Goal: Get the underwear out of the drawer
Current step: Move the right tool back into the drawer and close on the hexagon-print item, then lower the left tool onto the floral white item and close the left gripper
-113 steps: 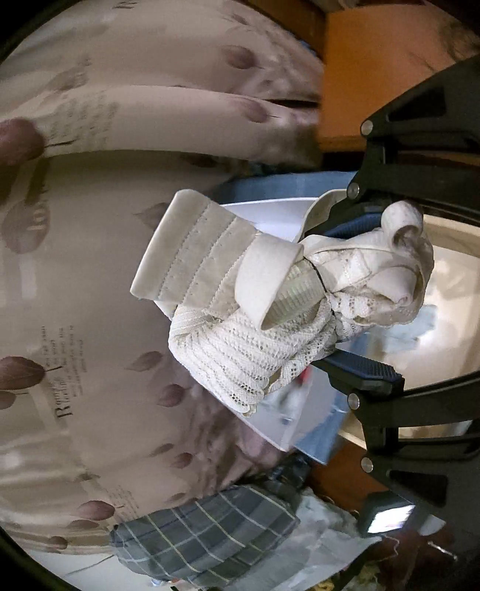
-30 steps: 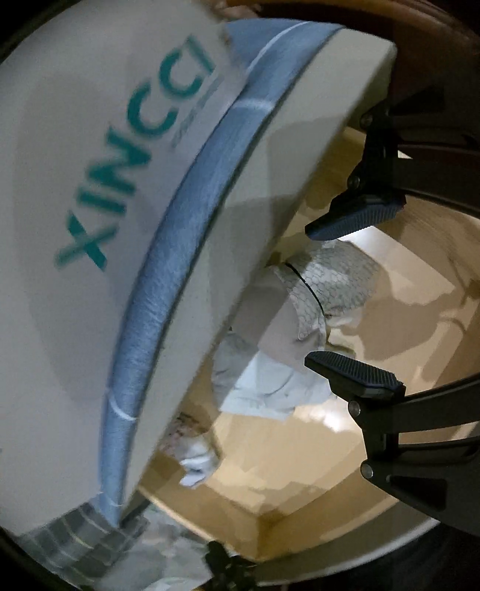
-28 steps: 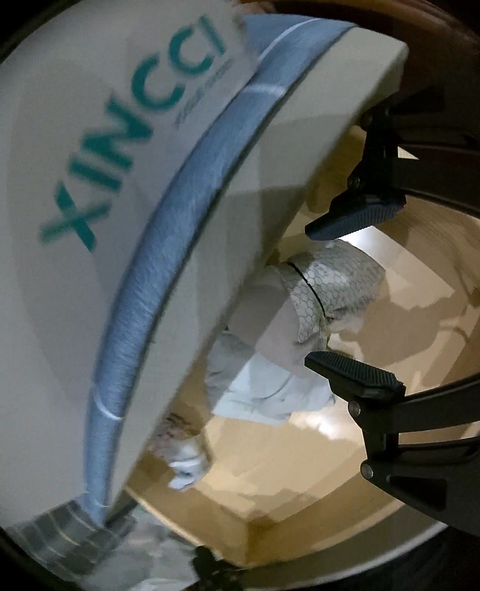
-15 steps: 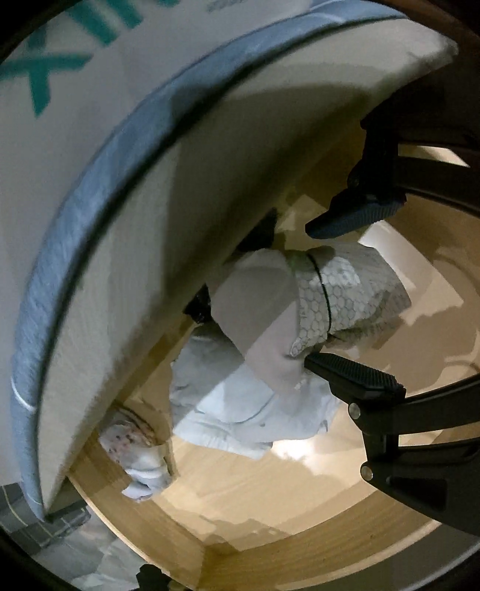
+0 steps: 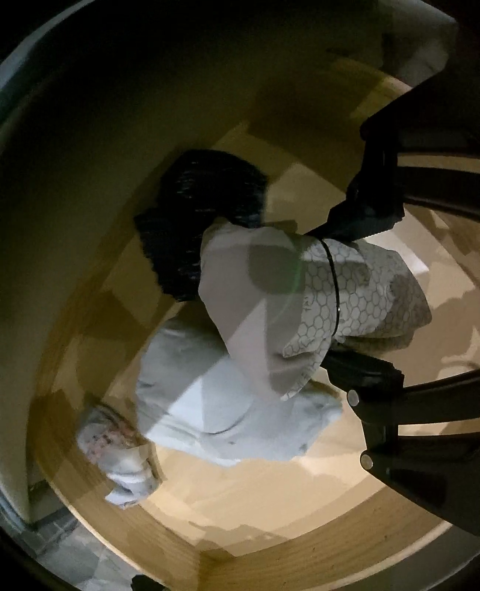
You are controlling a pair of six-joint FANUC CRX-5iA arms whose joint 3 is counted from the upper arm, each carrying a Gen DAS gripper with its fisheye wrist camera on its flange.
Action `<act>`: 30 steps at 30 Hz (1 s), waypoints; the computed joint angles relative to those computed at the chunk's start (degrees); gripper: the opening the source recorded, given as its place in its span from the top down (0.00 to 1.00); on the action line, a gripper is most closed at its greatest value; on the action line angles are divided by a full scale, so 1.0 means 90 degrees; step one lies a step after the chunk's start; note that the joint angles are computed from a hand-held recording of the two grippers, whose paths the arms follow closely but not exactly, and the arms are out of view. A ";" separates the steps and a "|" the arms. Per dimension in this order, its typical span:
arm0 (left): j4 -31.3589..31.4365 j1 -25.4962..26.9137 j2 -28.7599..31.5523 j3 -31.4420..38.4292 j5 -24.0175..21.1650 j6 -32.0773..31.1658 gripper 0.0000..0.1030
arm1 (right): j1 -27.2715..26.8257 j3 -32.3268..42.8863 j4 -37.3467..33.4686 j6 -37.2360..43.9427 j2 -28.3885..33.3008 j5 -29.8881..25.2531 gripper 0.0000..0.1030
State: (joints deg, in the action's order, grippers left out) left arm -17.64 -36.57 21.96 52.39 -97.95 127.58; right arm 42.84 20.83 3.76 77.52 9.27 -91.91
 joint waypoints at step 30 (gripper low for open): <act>0.0707 0.0068 0.1128 0.1534 -0.0585 -0.2667 0.48 | 0.0129 -0.0492 -0.1340 -0.3950 -0.0700 -0.1631 0.54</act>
State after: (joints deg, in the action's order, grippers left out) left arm -11.27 -35.96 32.11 66.19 -103.22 103.58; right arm 44.00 16.40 -8.30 41.96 2.97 -106.59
